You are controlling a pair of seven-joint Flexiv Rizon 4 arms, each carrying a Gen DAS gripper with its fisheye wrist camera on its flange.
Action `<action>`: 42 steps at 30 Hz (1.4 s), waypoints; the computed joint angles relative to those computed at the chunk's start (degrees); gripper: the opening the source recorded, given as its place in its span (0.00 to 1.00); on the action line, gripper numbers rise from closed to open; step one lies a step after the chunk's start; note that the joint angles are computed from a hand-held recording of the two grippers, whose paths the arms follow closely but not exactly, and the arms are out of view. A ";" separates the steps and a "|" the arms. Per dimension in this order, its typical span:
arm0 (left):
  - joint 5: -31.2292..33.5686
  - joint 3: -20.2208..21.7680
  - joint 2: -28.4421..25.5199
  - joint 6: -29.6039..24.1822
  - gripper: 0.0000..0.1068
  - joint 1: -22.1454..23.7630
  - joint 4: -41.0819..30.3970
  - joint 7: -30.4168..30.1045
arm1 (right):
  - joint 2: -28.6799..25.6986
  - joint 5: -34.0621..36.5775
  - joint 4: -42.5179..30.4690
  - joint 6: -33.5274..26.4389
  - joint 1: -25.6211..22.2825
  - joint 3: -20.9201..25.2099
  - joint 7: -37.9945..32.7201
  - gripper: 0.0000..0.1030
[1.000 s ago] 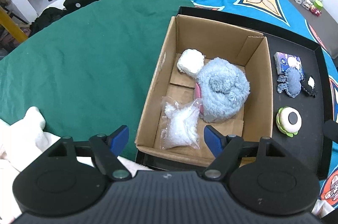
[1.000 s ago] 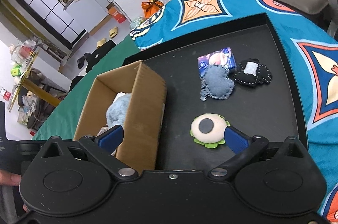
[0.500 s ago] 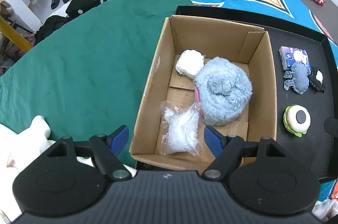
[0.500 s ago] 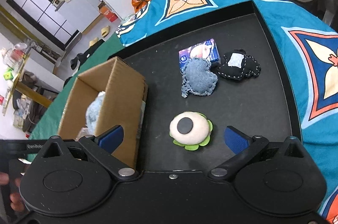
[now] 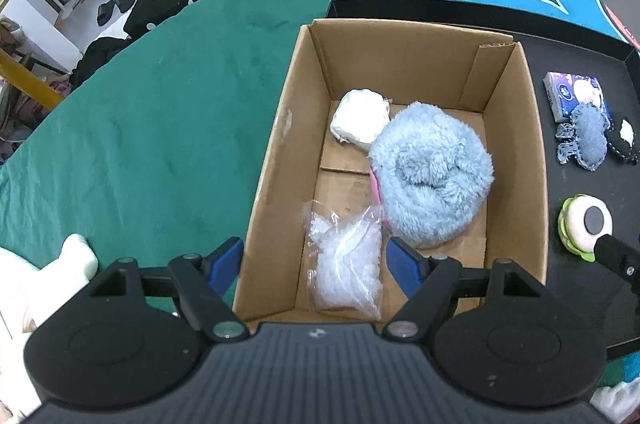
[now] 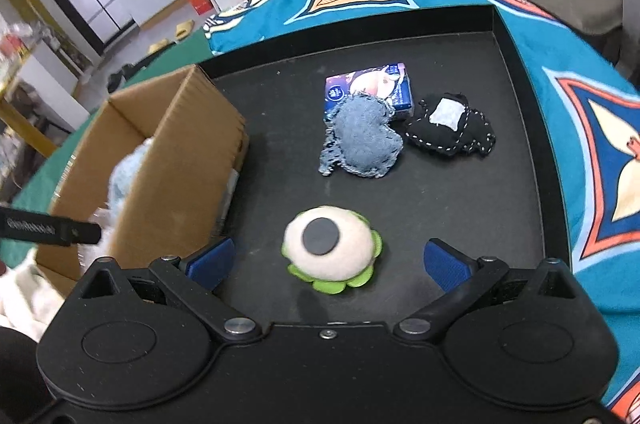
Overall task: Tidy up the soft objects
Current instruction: 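Move the right tool to the green-and-white eyeball plush and close on it, then carry the eyeball plush with the right tool and lower it into the box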
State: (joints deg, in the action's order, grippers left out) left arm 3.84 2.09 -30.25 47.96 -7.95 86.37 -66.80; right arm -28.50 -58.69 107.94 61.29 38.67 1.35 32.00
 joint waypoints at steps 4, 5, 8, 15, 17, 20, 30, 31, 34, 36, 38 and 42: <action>0.81 0.13 -0.74 -0.02 0.72 -0.46 -0.97 -0.09 | -0.40 0.54 -0.54 -2.63 0.28 0.07 -1.39 0.96; 0.98 0.14 -0.88 0.06 0.72 -0.54 -1.15 0.00 | -0.57 0.85 -0.73 -3.12 0.20 0.25 -2.13 0.95; 1.15 0.16 -1.38 0.13 0.72 -0.73 -1.71 0.00 | -1.49 2.10 -1.50 -3.28 -0.12 0.74 -4.36 0.94; 1.16 0.13 -2.05 -0.71 0.72 -0.73 -2.70 0.44 | -3.76 4.91 -3.63 -2.72 0.42 0.54 -9.69 0.83; 1.21 0.19 -2.16 -0.93 0.72 -0.78 -2.87 0.47 | -4.18 6.06 -3.99 -2.77 0.59 0.59 -11.25 0.72; 1.54 0.44 -2.13 -1.06 0.72 -0.82 -2.97 0.47 | -4.21 6.55 -4.36 -4.19 1.49 0.18 -12.95 0.52; -0.06 -0.04 -0.86 -0.43 0.72 0.67 -1.74 1.24 | -2.28 8.63 -3.38 -4.67 1.99 0.99 -13.05 0.44; -0.33 -0.13 -0.67 -0.35 0.72 0.85 -1.52 1.46 | -2.24 8.74 -3.56 -5.02 2.07 1.05 -13.35 0.44; -1.32 -0.50 0.01 0.13 0.72 1.51 -0.55 2.38 | -1.52 8.45 -3.55 -5.93 2.48 1.04 -13.03 0.44; -1.85 -0.65 0.36 0.44 0.72 1.83 -0.04 3.00 | -0.96 8.16 -3.58 -6.80 2.70 1.18 -12.71 0.44; -2.44 -0.78 0.67 0.71 0.72 2.14 0.43 3.48 | -0.67 8.05 -3.88 -7.64 2.70 1.40 -12.79 0.44; -3.97 -1.24 1.38 1.63 0.72 3.00 1.78 4.85 | 0.23 7.57 -4.45 -9.39 2.88 1.85 -12.47 0.44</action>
